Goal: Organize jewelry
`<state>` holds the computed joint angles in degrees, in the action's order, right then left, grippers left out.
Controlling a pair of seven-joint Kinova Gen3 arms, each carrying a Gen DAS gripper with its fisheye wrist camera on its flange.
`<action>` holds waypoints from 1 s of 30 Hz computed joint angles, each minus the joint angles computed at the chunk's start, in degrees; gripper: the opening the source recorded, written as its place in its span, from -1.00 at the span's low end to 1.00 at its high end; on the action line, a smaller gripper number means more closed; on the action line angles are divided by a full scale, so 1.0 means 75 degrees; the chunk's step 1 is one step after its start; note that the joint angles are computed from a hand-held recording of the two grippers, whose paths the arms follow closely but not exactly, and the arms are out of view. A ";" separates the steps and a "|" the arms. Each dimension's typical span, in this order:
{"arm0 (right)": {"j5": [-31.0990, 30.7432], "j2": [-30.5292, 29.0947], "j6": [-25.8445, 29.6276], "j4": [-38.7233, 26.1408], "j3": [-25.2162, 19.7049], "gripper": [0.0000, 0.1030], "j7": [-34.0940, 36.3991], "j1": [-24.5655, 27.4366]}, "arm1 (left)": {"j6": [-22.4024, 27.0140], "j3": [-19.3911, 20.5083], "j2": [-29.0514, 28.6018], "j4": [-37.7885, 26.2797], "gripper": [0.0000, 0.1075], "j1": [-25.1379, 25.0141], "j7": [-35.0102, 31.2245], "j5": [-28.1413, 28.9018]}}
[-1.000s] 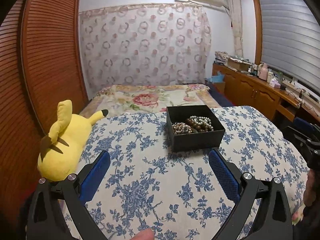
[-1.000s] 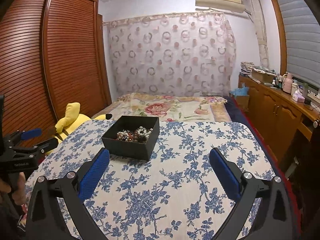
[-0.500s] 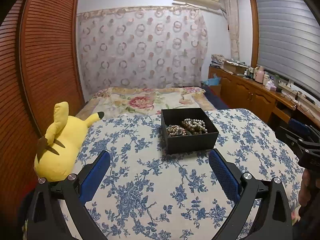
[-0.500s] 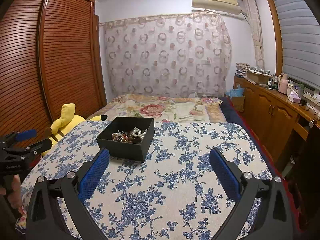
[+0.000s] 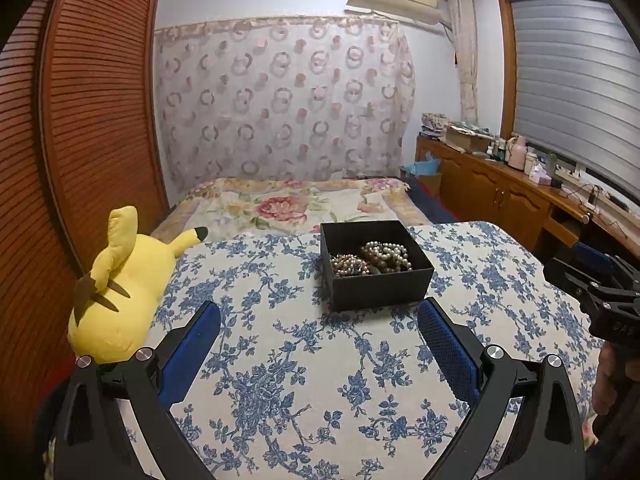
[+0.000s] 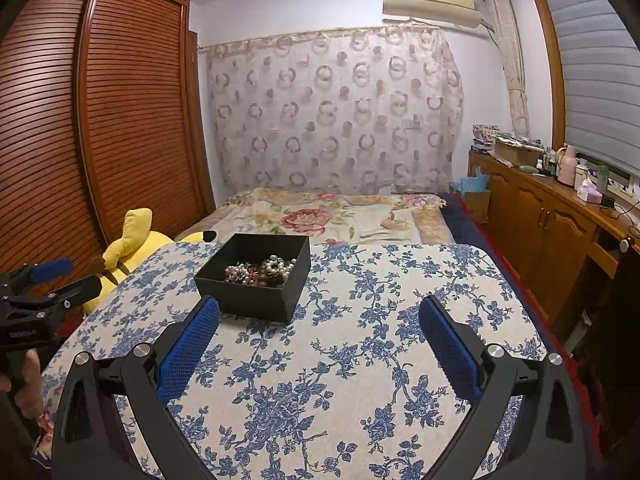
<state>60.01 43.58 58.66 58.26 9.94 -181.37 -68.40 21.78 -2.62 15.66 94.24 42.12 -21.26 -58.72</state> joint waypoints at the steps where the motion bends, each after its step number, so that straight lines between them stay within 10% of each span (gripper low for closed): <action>1: 0.0007 0.0001 -0.0005 0.0004 0.0003 0.95 -0.0014 -0.0001 | 0.0009 -0.0001 -0.0004 -0.0001 0.77 0.0007 0.0009 -0.0010; 30: 0.0030 0.0001 -0.0028 0.0037 -0.0005 0.95 -0.0061 0.0000 | -0.0026 0.0088 -0.0077 0.0062 0.77 -0.0034 0.0252 -0.0246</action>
